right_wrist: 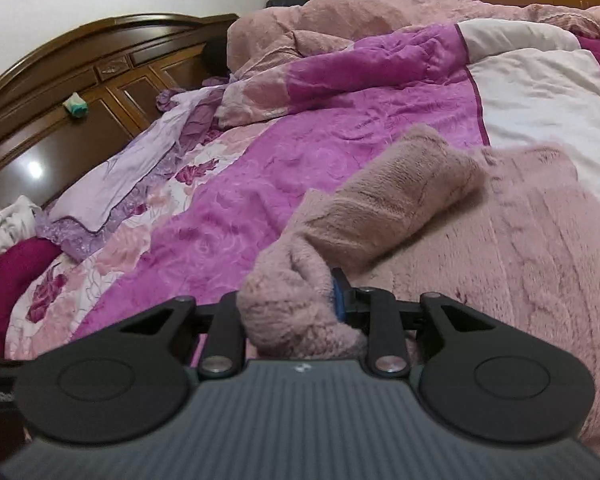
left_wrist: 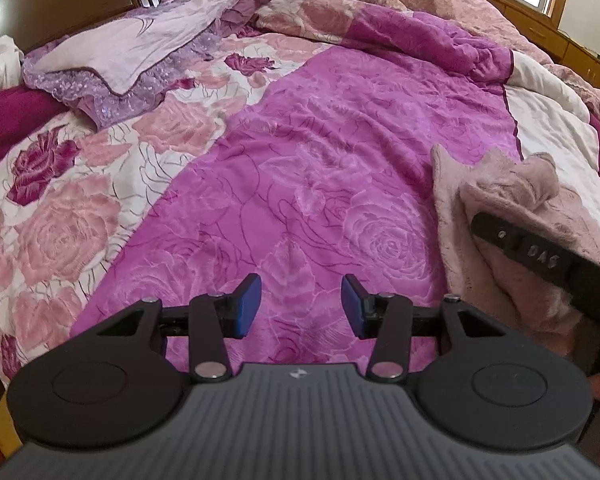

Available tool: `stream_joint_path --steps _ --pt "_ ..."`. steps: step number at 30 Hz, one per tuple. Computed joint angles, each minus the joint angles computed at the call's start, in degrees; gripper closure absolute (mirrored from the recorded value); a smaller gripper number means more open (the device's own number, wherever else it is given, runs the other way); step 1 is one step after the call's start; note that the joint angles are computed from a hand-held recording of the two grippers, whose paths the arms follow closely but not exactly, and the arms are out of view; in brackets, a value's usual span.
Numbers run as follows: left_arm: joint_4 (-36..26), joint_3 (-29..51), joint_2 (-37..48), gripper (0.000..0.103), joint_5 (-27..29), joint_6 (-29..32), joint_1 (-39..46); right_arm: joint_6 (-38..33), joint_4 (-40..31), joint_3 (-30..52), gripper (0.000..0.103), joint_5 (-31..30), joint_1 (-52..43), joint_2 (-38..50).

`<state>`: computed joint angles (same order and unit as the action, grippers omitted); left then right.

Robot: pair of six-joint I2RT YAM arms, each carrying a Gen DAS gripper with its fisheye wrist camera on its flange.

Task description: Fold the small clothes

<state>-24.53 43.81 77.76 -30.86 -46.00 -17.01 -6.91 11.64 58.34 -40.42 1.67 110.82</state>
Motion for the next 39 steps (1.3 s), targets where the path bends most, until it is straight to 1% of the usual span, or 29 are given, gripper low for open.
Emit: stream_joint_path --steps 3,5,8,11,13,16,18,20,21,23,24,25,26,28,31,34,36,39 --pt "0.7 1.2 0.4 0.051 0.8 2.4 1.6 -0.3 -3.4 2.2 0.075 -1.1 -0.7 -0.2" --pt "1.6 2.3 0.7 0.051 0.6 4.1 2.0 -0.5 -3.4 0.6 0.075 -2.4 -1.7 -1.7" --pt "2.3 5.2 2.6 0.051 -0.3 7.1 2.2 -3.8 -4.9 -0.1 0.075 -2.1 -0.8 -2.3" --pt "3.0 8.3 4.7 0.051 -0.1 9.5 2.3 -5.7 -3.0 -1.2 0.07 -1.3 0.0 -1.7" --pt "3.8 9.9 5.8 0.051 0.5 10.9 2.2 -5.1 -2.8 -1.7 0.06 -2.7 -0.6 -2.2" --pt "5.1 13.2 8.4 0.051 2.1 12.9 2.2 -6.0 -9.2 0.7 0.053 -7.1 -2.7 -2.6" --pt "5.8 15.3 10.1 0.051 3.8 13.8 2.1 -7.9 -14.6 2.4 0.049 -10.2 -4.6 -3.0" --pt "7.1 17.3 11.8 0.051 5.6 15.4 1.9 -12.3 -21.2 4.4 0.048 -13.5 -7.1 -3.3" --pt "7.6 18.2 12.5 0.05 6.2 16.2 1.7 -15.6 -24.9 5.6 0.049 -15.1 -8.5 -3.2" --pt "8.6 20.2 14.2 0.05 7.9 18.1 1.4 -22.1 -31.3 8.0 0.049 -16.4 -11.2 -3.2" --pt "9.2 21.0 15.0 0.045 9.0 19.0 1.3 -23.7 -32.8 8.9 0.049 -16.4 -12.3 -3.1" --pt "9.6 21.9 16.1 0.038 10.1 20.0 1.2 -24.2 -33.9 10.0 0.048 -16.2 -13.5 -2.8" --pt "10.4 22.5 17.0 0.035 10.9 20.7 1.0 -24.1 -34.7 11.2 0.048 -16.1 -14.5 -2.4" --pt "11.0 24.2 19.2 0.034 12.7 22.2 0.7 -21.8 -35.1 13.8 0.048 -16.4 -16.4 -1.1" --pt "9.9 27.5 22.9 0.033 15.7 23.6 0.6 -15.1 -30.0 16.0 0.048 -15.0 -18.0 0.6" --pt "8.5 30.6 26.6 0.029 18.3 24.7 1.1 -10.2 -27.8 19.2 0.047 -13.6 -19.3 3.4" --pt "7.4 33.1 29.5 0.029 18.0 25.6 1.3 -7.8 -26.7 20.8 0.047 -12.3 -19.9 5.1" --pt "6.5 36.2 33.5 0.029 17.3 25.9 2.2 -6.8 -26.6 22.5 0.047 -10.1 -20.1 7.2"
